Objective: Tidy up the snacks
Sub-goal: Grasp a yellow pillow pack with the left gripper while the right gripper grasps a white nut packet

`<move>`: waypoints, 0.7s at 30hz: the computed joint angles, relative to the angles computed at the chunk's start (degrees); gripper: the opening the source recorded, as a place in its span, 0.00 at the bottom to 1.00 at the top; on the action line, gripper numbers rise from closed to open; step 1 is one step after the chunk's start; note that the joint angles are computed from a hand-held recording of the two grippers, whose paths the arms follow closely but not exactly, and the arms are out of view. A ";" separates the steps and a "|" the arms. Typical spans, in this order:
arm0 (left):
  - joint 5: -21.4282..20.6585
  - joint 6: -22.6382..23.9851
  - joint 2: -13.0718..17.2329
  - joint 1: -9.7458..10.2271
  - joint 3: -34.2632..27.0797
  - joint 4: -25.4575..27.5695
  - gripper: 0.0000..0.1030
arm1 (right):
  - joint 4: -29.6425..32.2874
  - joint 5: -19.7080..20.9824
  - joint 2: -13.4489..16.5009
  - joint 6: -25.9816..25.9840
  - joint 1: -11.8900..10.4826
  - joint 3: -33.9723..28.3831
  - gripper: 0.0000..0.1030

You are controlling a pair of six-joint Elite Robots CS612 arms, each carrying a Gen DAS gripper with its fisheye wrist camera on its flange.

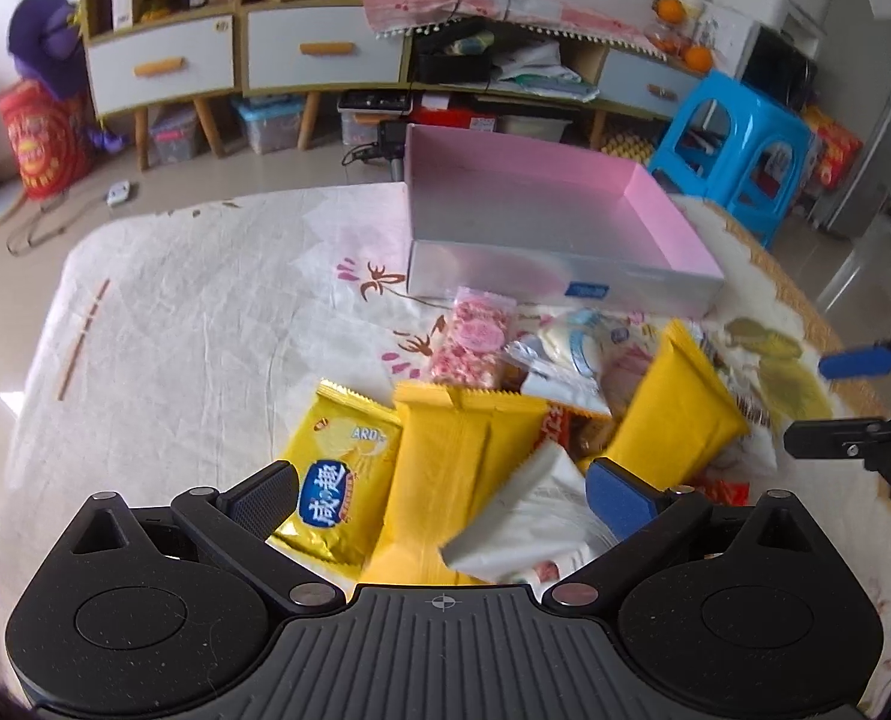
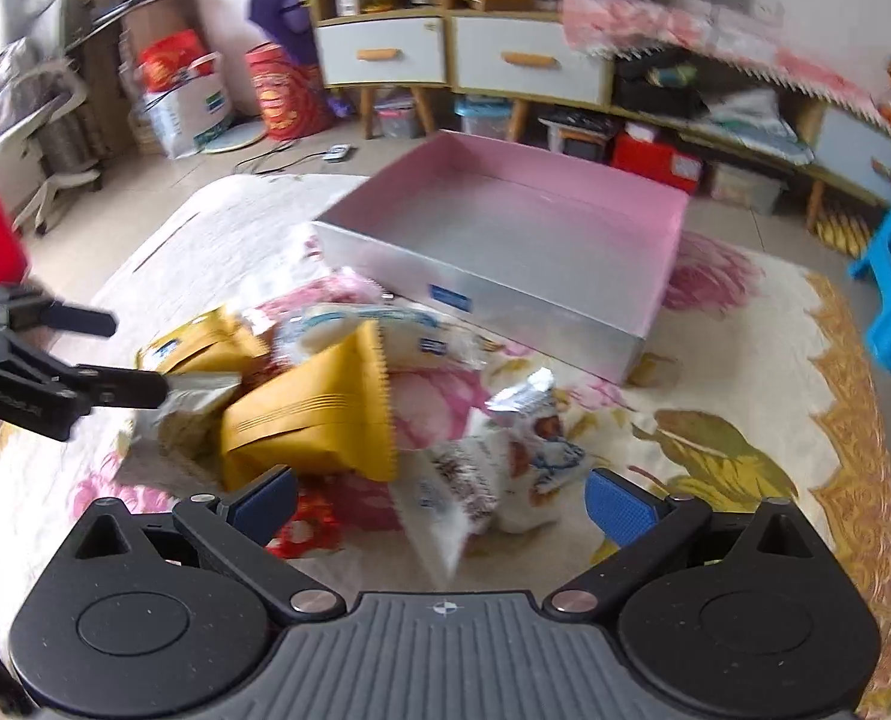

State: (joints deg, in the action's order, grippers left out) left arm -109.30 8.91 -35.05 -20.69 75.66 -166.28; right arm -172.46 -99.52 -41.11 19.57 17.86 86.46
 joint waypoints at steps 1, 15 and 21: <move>-0.89 -0.54 0.32 0.27 -0.58 0.40 0.96 | 0.40 0.28 -0.09 1.48 -0.31 0.17 0.88; -5.66 1.81 3.10 0.55 -5.66 9.04 0.51 | 2.62 7.23 1.82 14.92 -2.92 -1.04 0.69; -3.37 4.46 2.82 0.00 -5.27 11.33 0.51 | 2.51 7.76 2.65 13.81 -2.66 -2.08 0.69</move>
State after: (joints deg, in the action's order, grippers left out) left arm -112.68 13.37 -32.23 -20.69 70.39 -154.95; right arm -169.95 -91.76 -38.46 33.39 15.20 84.38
